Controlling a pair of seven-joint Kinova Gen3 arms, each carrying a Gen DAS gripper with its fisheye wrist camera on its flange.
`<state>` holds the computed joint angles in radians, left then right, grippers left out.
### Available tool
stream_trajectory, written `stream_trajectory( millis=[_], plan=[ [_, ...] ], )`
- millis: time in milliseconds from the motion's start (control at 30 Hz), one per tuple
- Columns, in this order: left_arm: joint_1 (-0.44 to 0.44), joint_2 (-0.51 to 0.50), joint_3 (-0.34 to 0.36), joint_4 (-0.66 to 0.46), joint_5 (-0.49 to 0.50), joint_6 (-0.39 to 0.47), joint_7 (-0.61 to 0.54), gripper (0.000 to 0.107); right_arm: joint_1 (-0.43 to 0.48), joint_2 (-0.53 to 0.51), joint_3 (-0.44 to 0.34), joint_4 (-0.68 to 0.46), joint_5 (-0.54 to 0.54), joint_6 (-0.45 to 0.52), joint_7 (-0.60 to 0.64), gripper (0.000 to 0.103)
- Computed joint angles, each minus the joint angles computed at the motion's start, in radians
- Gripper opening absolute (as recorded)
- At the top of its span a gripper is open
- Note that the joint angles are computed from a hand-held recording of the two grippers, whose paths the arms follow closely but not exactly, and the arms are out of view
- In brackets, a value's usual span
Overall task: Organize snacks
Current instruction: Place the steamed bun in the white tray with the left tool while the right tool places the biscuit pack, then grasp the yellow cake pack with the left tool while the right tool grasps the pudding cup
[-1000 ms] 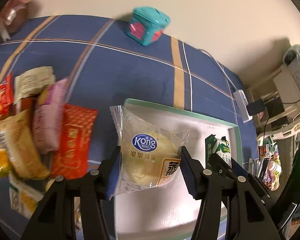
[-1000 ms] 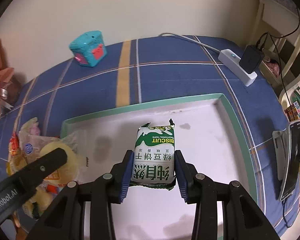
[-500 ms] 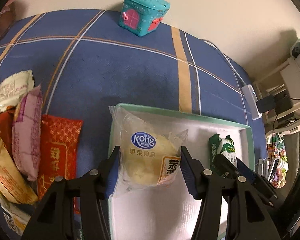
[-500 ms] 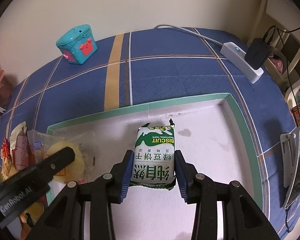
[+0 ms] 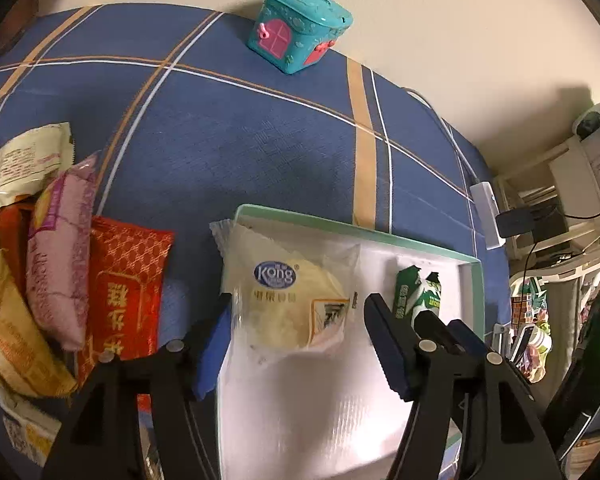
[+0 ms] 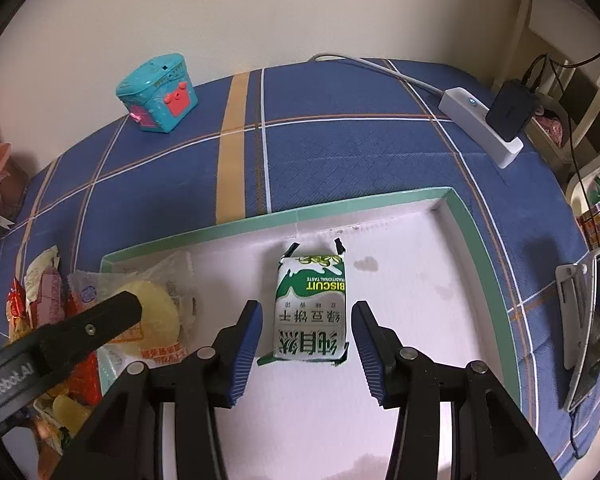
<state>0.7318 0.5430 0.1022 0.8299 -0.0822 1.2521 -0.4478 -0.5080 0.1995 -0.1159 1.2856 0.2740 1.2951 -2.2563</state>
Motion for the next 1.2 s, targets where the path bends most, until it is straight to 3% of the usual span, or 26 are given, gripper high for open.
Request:
stream_trajectory(
  millis=[233, 567, 767, 833, 1033, 1100, 1200],
  plan=[
    [0.029, -0.02, -0.016, -0.044, -0.04, 0.128, 0.037, 0.073, -0.029, -0.021, -0.012, -0.007, 0.024, 0.045, -0.035, 0.05],
    [0.06, -0.113, -0.014, 0.054, -0.124, 0.179, 0.1, 0.074, -0.078, -0.044, -0.045, -0.014, 0.037, 0.1, -0.084, 0.05],
    [0.054, -0.191, 0.014, 0.166, -0.145, 0.124, 0.15, 0.075, -0.104, -0.059, -0.063, -0.02, 0.035, 0.123, -0.115, 0.05],
    [0.053, -0.211, 0.024, 0.194, -0.154, 0.105, 0.171, 0.087, -0.118, -0.059, -0.07, -0.024, 0.042, 0.135, -0.127, 0.05],
    [0.062, -0.268, 0.047, 0.256, -0.207, 0.078, 0.218, 0.09, -0.158, -0.061, -0.088, -0.032, 0.048, 0.158, -0.164, 0.05],
    [0.056, -0.297, 0.056, 0.296, -0.214, 0.061, 0.239, 0.1, -0.171, -0.063, -0.095, -0.032, 0.044, 0.152, -0.183, 0.05],
    [0.027, -0.357, 0.069, 0.383, -0.207, 0.023, 0.29, 0.101, -0.197, -0.057, -0.105, -0.035, 0.052, 0.141, -0.207, 0.073]
  ],
)
